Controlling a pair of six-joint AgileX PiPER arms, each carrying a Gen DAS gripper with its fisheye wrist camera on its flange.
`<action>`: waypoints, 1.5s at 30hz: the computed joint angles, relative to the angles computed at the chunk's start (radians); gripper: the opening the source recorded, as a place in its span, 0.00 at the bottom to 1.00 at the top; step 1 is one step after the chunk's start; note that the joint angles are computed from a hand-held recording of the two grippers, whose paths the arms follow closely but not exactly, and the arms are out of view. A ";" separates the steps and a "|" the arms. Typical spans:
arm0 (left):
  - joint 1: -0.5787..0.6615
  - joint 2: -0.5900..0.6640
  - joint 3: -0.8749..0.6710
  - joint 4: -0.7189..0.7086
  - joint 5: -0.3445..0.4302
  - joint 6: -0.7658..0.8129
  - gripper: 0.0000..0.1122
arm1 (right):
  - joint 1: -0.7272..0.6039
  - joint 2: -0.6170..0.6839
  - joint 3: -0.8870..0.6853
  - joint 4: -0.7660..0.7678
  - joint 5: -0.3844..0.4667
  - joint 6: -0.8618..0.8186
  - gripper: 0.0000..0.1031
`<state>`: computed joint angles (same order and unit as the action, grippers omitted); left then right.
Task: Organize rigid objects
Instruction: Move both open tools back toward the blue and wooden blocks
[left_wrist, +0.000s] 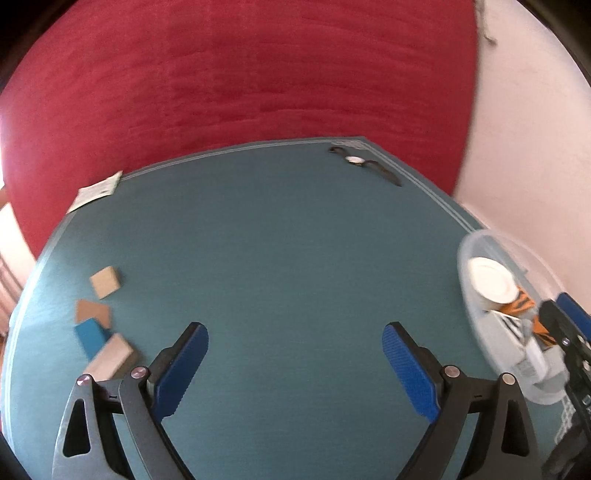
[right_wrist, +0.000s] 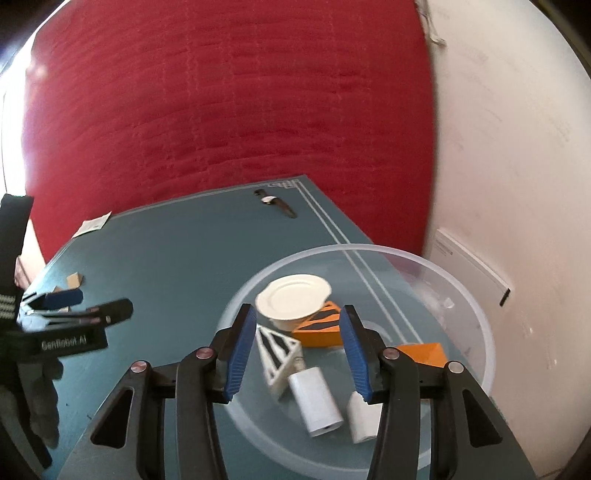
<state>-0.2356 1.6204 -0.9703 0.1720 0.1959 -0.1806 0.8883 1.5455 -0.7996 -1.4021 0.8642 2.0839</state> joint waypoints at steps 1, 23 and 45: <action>0.009 0.002 0.001 0.026 -0.002 -0.023 0.88 | 0.006 0.007 -0.006 -0.001 0.002 -0.003 0.47; 0.334 0.025 -0.003 -0.189 -0.033 0.188 0.88 | 0.148 0.089 -0.085 0.004 -0.041 -0.054 0.55; 0.444 0.145 -0.109 -0.414 0.055 0.419 0.67 | 0.151 0.141 -0.130 0.055 -0.137 -0.110 0.55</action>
